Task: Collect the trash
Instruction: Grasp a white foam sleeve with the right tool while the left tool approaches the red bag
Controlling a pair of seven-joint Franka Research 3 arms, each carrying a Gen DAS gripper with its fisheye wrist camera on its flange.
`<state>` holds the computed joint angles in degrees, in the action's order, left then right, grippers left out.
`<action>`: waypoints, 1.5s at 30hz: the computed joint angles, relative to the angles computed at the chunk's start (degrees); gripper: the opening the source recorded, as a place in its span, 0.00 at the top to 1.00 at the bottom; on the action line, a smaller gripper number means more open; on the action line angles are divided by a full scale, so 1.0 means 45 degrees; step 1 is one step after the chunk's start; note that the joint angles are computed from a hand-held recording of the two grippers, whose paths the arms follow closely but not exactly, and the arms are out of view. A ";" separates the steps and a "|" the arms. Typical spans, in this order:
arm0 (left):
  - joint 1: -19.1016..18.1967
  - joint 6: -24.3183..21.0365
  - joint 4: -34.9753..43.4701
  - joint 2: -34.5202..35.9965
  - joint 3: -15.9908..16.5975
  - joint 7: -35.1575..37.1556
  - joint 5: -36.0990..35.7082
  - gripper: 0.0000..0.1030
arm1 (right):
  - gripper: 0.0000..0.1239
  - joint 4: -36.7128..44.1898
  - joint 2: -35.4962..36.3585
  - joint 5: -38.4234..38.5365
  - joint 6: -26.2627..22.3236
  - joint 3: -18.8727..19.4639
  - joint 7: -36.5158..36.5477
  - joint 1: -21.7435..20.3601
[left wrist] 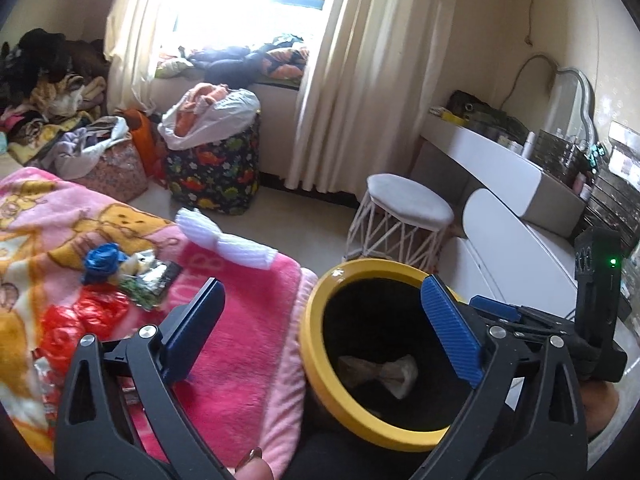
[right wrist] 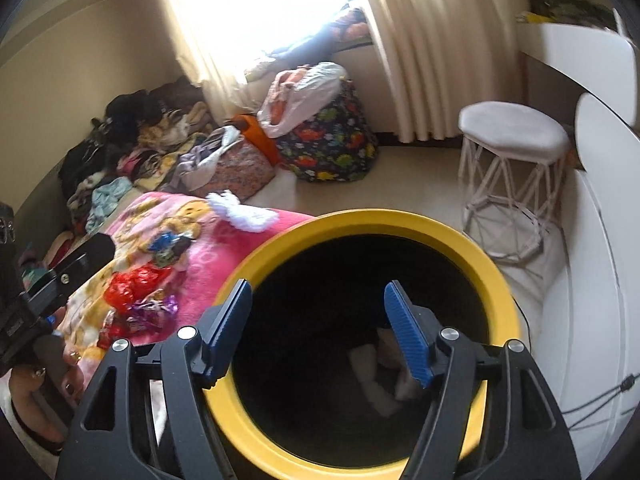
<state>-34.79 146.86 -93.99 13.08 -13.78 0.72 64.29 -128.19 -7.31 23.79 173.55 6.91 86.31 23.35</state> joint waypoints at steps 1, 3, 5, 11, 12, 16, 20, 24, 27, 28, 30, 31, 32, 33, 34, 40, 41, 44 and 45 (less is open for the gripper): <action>0.0006 -0.0026 -0.0127 -0.0118 0.0036 -0.0124 0.0080 0.12 | 0.46 0.0199 0.0120 0.0140 -0.0087 -0.0043 -0.0263 0.0131; 0.0080 -0.0069 -0.0371 -0.0336 0.0055 -0.0347 0.0199 0.12 | 0.45 0.0504 0.0307 0.0013 -0.0203 0.0057 -0.0360 0.0177; 0.0213 -0.0080 -0.0676 -0.0591 0.0030 -0.0665 0.0329 0.12 | 0.44 0.0928 0.0577 0.0036 -0.0355 0.0108 -0.0671 0.0294; 0.0729 -0.0281 -0.1602 -0.1385 -0.0209 -0.1471 0.0712 0.12 | 0.42 0.2156 0.1405 0.0121 -0.0851 0.0309 -0.1492 0.0481; 0.0830 -0.0303 -0.1780 -0.1538 -0.0249 -0.1624 0.0779 0.12 | 0.42 0.2300 0.1503 0.0154 -0.0908 0.0345 -0.1622 0.0500; 0.1200 -0.0514 -0.2244 -0.1962 -0.0460 -0.1990 0.0899 0.12 | 0.42 0.3223 0.2131 -0.0138 -0.1263 0.0500 -0.1974 0.0580; 0.1589 -0.0700 -0.2823 -0.2471 -0.0599 -0.2351 0.0915 0.12 | 0.41 0.4245 0.2842 -0.0497 -0.1636 0.0599 -0.2246 0.0660; 0.1984 -0.0815 -0.3357 -0.2931 -0.0743 -0.2680 0.0885 0.12 | 0.41 0.5250 0.3573 -0.0959 -0.2063 0.0623 -0.2392 0.0775; 0.2263 -0.0948 -0.3729 -0.3237 -0.0847 -0.2894 0.0807 0.12 | 0.41 0.6043 0.4155 -0.1313 -0.2475 0.0606 -0.2488 0.0869; 0.2363 -0.0982 -0.3887 -0.3358 -0.0866 -0.2964 0.0748 0.12 | 0.41 0.6367 0.4397 -0.1497 -0.2628 0.0570 -0.2483 0.0916; 0.2542 -0.1032 -0.4103 -0.3513 -0.0916 -0.3050 0.0655 0.12 | 0.41 0.7038 0.4893 -0.1835 -0.2967 0.0492 -0.2450 0.1007; 0.2641 -0.1067 -0.4267 -0.3628 -0.0922 -0.3097 0.0568 0.12 | 0.41 0.7260 0.5081 -0.1956 -0.3052 0.0461 -0.2439 0.1042; 0.2716 -0.1101 -0.4348 -0.3676 -0.0959 -0.3138 0.0524 0.12 | 0.41 0.7521 0.5280 -0.2084 -0.3177 0.0426 -0.2417 0.1080; 0.2800 -0.1106 -0.4478 -0.3758 -0.0969 -0.3166 0.0447 0.12 | 0.41 0.7797 0.5491 -0.2216 -0.3318 0.0385 -0.2386 0.1120; 0.2887 -0.1114 -0.4598 -0.3819 -0.0969 -0.3168 0.0331 0.12 | 0.41 0.8122 0.5739 -0.2335 -0.3478 0.0344 -0.2374 0.1144; 0.3254 -0.1023 -0.5055 -0.3906 -0.0975 -0.2946 -0.0254 0.12 | 0.41 1.0369 0.7380 -0.3206 -0.4604 -0.0111 -0.1899 0.1405; 0.3304 -0.0975 -0.5143 -0.3899 -0.0952 -0.2877 -0.0404 0.12 | 0.41 1.0805 0.7678 -0.3424 -0.4874 -0.0247 -0.1748 0.1477; 0.3429 -0.0745 -0.5277 -0.3816 -0.0889 -0.2606 -0.0804 0.12 | 0.41 1.2231 0.8637 -0.3908 -0.5767 -0.0514 -0.1398 0.1612; 0.3445 -0.0749 -0.5257 -0.3751 -0.0888 -0.2492 -0.0938 0.13 | 0.41 1.2577 0.8877 -0.4026 -0.6005 -0.0565 -0.1345 0.1631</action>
